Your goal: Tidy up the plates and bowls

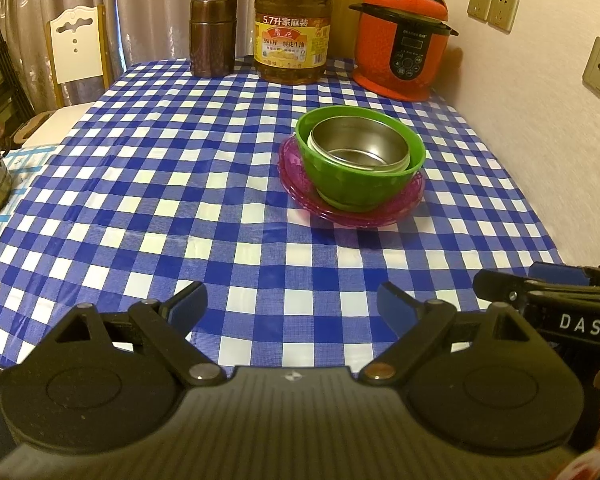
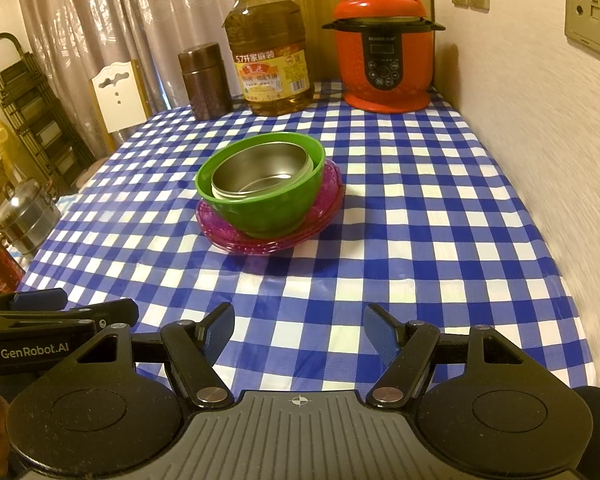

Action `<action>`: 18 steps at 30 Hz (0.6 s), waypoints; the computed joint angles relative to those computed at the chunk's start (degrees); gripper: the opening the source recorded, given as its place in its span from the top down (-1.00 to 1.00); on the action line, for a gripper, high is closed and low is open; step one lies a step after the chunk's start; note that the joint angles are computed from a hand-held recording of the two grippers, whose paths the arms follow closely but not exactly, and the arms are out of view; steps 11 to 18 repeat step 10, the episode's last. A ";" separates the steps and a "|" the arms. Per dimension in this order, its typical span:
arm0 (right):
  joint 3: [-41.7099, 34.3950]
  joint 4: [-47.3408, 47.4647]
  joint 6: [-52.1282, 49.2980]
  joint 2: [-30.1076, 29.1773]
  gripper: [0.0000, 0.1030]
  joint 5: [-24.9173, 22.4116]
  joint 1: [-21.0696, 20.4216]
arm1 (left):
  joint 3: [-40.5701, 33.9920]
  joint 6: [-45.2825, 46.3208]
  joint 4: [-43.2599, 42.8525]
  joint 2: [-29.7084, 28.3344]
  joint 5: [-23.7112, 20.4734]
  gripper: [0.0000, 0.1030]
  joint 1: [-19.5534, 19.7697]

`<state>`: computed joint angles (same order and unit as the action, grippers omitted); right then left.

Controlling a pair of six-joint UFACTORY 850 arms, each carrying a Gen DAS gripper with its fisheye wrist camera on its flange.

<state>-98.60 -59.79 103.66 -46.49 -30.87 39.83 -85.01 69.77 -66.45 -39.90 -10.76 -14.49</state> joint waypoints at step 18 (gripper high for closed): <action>-0.06 0.02 -0.02 -0.02 -0.39 -0.01 0.00 | 0.43 5.61 -5.83 0.04 -0.38 -0.77 0.40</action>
